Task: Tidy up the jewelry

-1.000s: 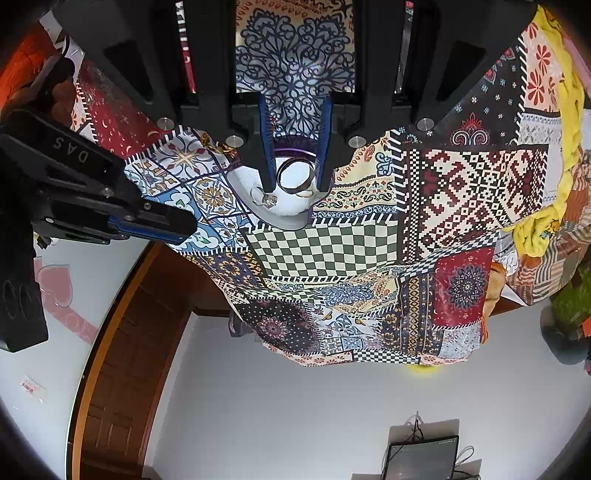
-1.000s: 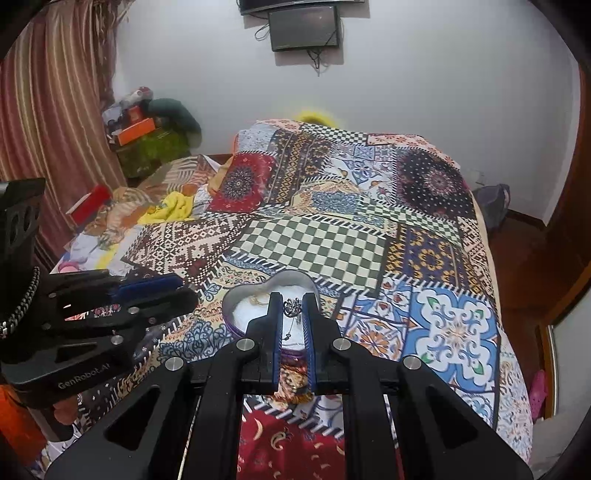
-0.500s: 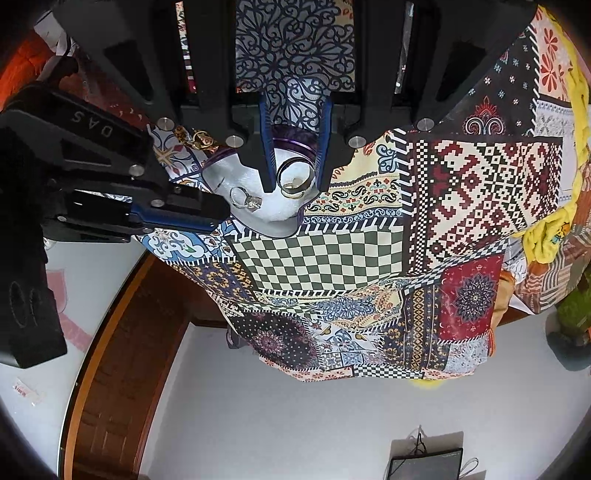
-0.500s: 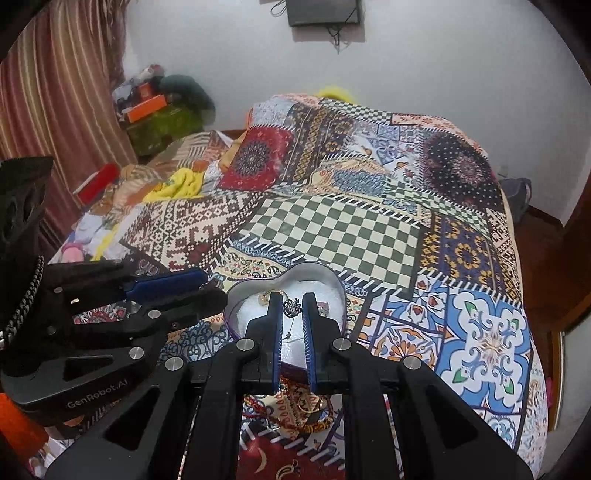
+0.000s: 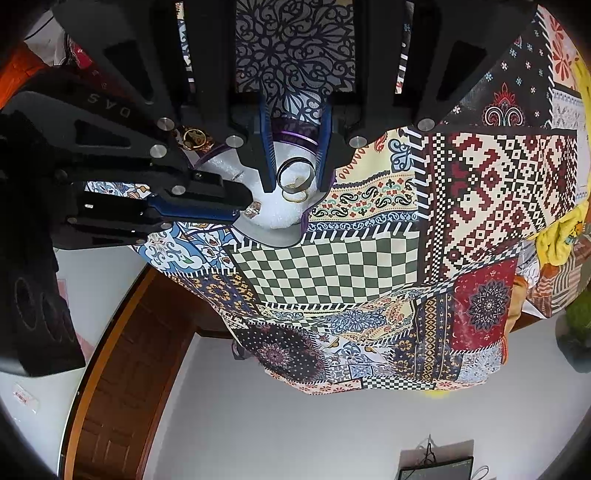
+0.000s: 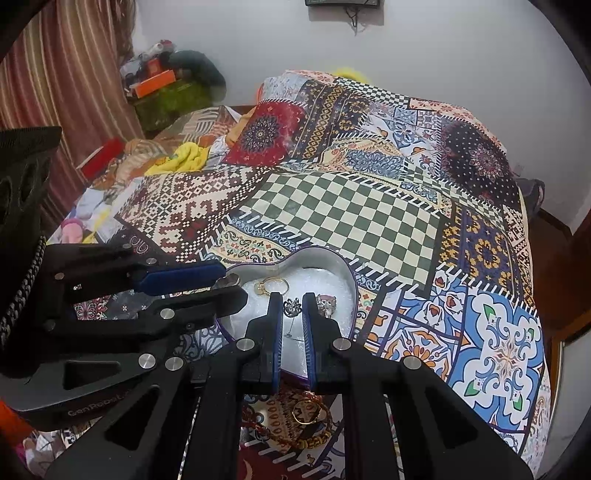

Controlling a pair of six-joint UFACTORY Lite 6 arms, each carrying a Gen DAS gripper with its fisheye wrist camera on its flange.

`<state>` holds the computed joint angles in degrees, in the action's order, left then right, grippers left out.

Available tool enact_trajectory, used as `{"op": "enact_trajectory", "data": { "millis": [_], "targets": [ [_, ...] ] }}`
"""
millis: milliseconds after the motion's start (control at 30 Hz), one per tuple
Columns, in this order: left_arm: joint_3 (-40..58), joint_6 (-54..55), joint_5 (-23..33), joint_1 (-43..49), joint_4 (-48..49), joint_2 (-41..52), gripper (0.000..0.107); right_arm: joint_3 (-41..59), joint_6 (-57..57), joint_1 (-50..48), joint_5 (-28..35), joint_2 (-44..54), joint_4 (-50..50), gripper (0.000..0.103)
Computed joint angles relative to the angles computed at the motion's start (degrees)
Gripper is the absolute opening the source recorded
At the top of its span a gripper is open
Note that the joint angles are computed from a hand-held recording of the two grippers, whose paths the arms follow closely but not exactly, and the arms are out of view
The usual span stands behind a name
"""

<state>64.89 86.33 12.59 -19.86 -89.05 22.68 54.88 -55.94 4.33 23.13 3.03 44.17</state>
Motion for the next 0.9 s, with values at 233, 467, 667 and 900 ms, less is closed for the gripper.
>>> {"op": "enact_trajectory", "data": {
  "millis": [233,467,667,900],
  "targets": [
    [-0.4,0.1,0.6,0.5,0.0,-1.0,0.020,0.4,0.3,0.5,-0.6,0.8,-1.1,0.009],
    [-0.8,-3.0,1.1,1.1,2.9,-2.5,0.020,-0.4,0.6,0.5,-1.9,-0.2,-2.2,0.009],
    [-2.7,-3.2,1.1,1.5,2.9,-5.1,0.020,-0.4,4.6,0.9,-1.7,-0.7,-6.4,0.010],
    [-5.2,-4.7,-0.1,1.2,4.4,-8.6,0.020,-1.3,10.1,1.6,-1.0,-3.5,-11.4,0.010]
  ]
}}
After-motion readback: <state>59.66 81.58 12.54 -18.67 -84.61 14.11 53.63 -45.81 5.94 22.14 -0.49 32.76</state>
